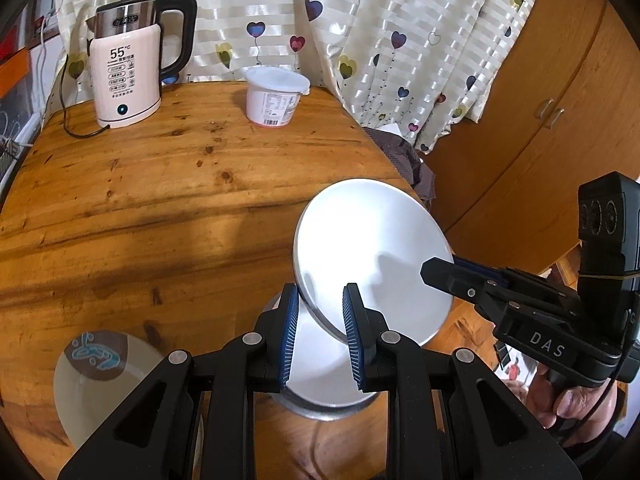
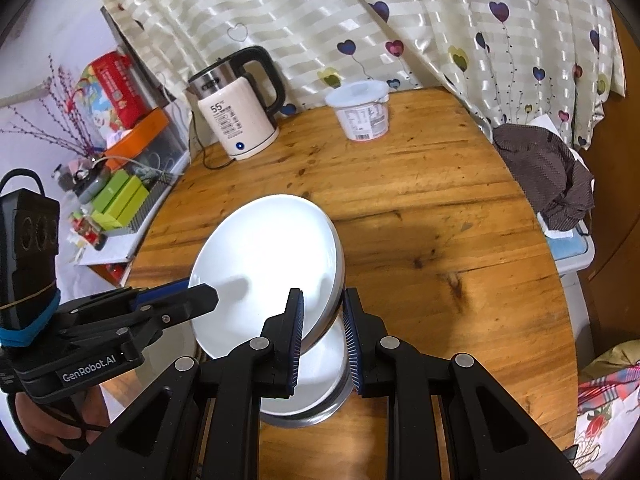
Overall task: Organize plates and bowls
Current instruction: 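Carry the blue-rimmed bowl back and lower it onto the bowl stack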
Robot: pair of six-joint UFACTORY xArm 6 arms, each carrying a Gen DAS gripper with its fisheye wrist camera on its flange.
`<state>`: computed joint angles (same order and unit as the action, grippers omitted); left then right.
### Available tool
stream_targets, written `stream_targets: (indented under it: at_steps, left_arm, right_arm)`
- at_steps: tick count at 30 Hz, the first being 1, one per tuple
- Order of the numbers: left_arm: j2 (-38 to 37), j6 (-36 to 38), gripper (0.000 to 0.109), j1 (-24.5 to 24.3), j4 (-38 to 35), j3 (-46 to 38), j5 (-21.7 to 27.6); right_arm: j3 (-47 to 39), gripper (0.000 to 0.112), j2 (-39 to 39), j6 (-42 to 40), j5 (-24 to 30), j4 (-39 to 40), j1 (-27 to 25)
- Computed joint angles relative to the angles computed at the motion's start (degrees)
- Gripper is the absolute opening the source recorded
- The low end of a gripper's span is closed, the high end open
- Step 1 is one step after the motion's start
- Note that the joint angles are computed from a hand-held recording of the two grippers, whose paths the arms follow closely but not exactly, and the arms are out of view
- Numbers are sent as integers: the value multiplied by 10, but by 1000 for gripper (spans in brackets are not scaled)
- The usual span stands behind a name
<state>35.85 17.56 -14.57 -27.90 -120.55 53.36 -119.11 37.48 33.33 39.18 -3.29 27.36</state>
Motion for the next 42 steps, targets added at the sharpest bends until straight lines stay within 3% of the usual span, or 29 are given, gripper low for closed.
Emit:
stream_targets:
  at_steps: [19,42]
  left_arm:
    - [-64,-5,24,1,5,119,-28]
    - [-51,-33,24,-1,34,113,-5]
  right_arm:
    - [58,20,-20,-23,-14,51,10]
    - [49,20,-4,-53,14,100,6]
